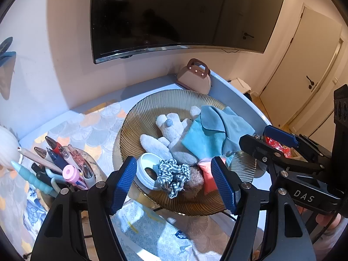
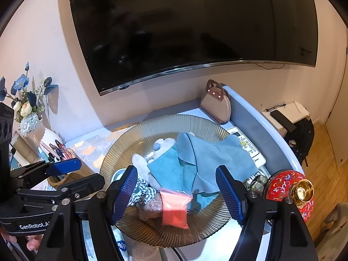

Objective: Organize soft objects
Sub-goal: 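Open both tools and release the bear and red bag onto the plate, then move both tools back to the table pile toward the white pack and green bag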

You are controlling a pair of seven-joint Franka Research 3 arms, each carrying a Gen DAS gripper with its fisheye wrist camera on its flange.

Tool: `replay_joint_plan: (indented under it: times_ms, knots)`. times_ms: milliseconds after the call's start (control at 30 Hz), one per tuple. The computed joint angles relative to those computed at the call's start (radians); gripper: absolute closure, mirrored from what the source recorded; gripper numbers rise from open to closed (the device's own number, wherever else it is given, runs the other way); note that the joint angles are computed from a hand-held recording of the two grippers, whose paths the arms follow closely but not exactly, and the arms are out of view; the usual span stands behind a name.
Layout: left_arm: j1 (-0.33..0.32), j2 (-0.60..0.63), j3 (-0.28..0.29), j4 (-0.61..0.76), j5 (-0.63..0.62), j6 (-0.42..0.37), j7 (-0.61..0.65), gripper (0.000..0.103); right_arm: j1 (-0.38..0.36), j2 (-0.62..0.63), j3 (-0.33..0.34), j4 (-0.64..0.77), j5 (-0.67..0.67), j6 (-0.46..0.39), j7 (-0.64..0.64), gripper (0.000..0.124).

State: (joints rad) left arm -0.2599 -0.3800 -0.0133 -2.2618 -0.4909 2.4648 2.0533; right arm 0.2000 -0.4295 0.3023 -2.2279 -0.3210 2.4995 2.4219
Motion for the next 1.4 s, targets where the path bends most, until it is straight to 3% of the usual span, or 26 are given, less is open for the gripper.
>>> replay_joint_plan:
  times_ms: [800, 900, 1033, 1200, 1300, 1400]
  knots:
    - [0.004, -0.011, 0.014, 0.003, -0.026, -0.017, 0.014, 0.031, 0.017, 0.013, -0.011, 0.009, 0.021, -0.017, -0.022, 0.051]
    - [-0.002, -0.023, 0.038, 0.012, -0.064, -0.012, 0.054, 0.031, 0.019, 0.015, -0.011, 0.012, 0.022, -0.018, -0.026, 0.051]
    - [-0.002, -0.073, 0.118, 0.03, -0.198, 0.012, 0.136, 0.031, 0.024, 0.005, -0.017, 0.004, 0.026, 0.019, -0.038, 0.051]
    - [0.066, -0.169, 0.166, -0.013, -0.22, 0.1, 0.127, 0.024, 0.05, 0.007, -0.032, -0.003, 0.083, 0.152, -0.1, 0.051]
    - [0.155, -0.223, 0.171, -0.063, -0.116, 0.152, 0.037, 0.024, 0.087, 0.044, -0.034, 0.025, 0.128, 0.215, -0.192, 0.048]
    - [0.259, -0.261, 0.173, -0.107, 0.009, 0.158, -0.084, 0.024, 0.183, 0.103, -0.067, 0.071, 0.23, 0.258, -0.37, 0.048]
